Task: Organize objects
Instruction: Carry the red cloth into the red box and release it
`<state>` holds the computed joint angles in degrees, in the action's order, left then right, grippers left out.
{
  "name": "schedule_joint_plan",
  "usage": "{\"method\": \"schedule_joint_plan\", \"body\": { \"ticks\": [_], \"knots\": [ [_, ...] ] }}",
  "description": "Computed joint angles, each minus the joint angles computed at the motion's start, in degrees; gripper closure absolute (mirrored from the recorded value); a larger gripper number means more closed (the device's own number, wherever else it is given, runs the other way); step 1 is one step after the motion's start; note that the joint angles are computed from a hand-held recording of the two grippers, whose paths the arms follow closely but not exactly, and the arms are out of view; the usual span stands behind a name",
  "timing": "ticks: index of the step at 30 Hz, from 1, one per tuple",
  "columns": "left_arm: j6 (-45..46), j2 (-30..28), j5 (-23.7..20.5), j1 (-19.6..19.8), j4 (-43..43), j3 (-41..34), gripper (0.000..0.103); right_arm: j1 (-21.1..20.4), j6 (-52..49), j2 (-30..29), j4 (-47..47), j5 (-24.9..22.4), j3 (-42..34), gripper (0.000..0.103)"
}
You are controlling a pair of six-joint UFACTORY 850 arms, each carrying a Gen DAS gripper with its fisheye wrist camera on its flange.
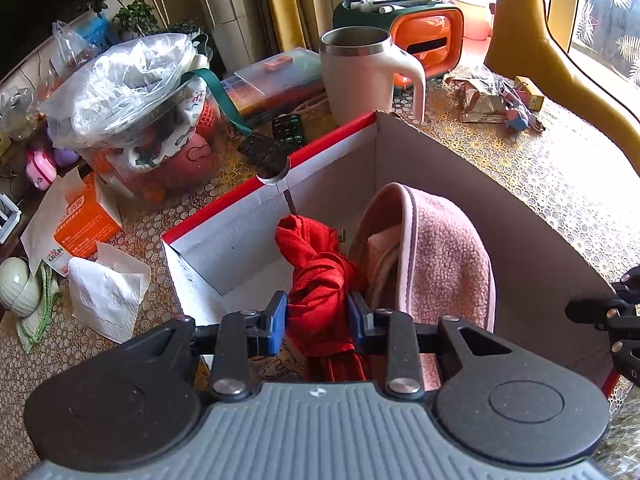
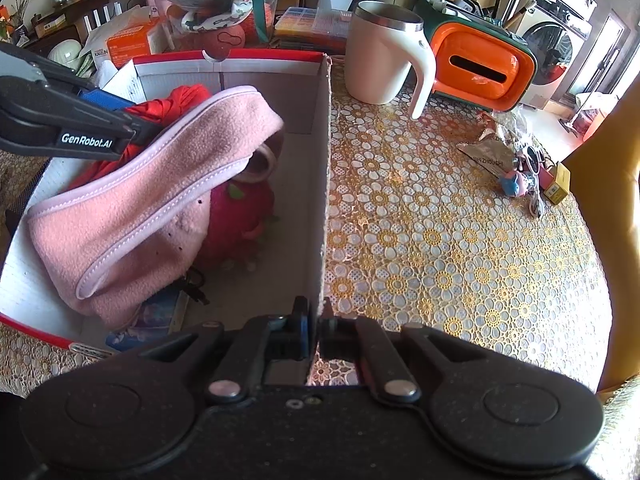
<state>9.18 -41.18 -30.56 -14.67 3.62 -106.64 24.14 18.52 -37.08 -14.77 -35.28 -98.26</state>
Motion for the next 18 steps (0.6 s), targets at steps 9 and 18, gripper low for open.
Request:
{"method": "schedule_joint_plan", "body": {
  "ticks": [9, 18],
  "knots": [
    [6.54, 5.06, 5.50, 1.04, -6.23, 6.52, 0.035, 0.19, 0.78, 0.16, -0.88, -0.25, 0.14, 0.098],
    [16.85, 11.44, 7.53, 3.52, -17.50, 12.88, 0.035, 0.27, 1.10, 0.13, -1.35, -0.54, 0.04, 0.098]
  ]
}}
